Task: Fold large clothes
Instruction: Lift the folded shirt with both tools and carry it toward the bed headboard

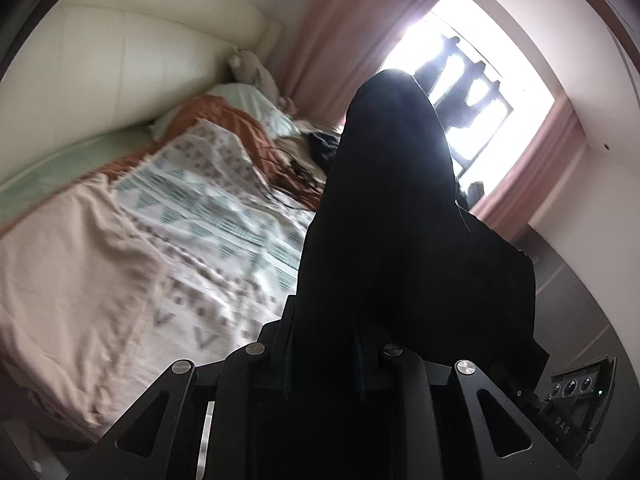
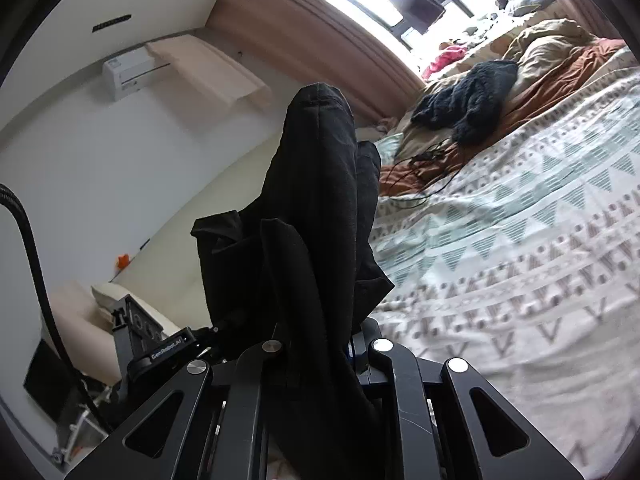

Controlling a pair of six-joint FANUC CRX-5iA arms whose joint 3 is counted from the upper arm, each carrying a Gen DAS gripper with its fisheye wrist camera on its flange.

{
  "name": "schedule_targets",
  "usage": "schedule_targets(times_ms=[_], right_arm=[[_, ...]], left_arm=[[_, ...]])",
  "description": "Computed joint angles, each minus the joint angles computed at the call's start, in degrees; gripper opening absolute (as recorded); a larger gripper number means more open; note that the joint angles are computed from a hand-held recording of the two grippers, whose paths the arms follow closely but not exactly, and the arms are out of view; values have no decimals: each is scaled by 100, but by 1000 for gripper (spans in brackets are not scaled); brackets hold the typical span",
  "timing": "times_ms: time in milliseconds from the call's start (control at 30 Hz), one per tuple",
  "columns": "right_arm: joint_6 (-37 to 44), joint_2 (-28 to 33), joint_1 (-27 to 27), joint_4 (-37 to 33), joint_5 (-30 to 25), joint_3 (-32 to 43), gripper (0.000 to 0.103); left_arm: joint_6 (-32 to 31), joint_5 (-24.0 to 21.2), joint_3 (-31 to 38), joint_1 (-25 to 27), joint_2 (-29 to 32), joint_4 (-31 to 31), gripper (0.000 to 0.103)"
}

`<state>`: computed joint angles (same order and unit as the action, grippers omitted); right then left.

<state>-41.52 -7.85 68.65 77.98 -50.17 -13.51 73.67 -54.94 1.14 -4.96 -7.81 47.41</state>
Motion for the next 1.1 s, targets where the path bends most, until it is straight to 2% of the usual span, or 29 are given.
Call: schedule_targets(times_ms=[300, 433, 567, 667, 800, 967, 1100], right_arm=[[-71, 1289, -261, -53, 633, 1255, 15], [114, 1818, -366, -240, 1007, 1859, 15], [934, 2455, -393, -899, 1369, 2760, 15], [1656, 2838, -433, -1566, 1726, 3304, 14], [2961, 3415, -425, -2741, 1878, 4242, 14], [5019, 4127, -454, -4641, 1709, 5687, 15], [6709, 4668, -619, -6255, 1326, 6903, 15]], left_arm=[[-195, -593, 403, 1166, 148, -137, 24], [-335, -688, 620, 1577, 309, -282, 24], [-336, -825, 784, 1988, 445, -353, 23], [-366, -917, 974, 2235, 570, -469, 23], [-280, -985, 1335, 2352, 756, -808, 23], [-149, -992, 1601, 2466, 1011, -1043, 23], [16, -998, 1968, 2371, 1373, -1375, 23]])
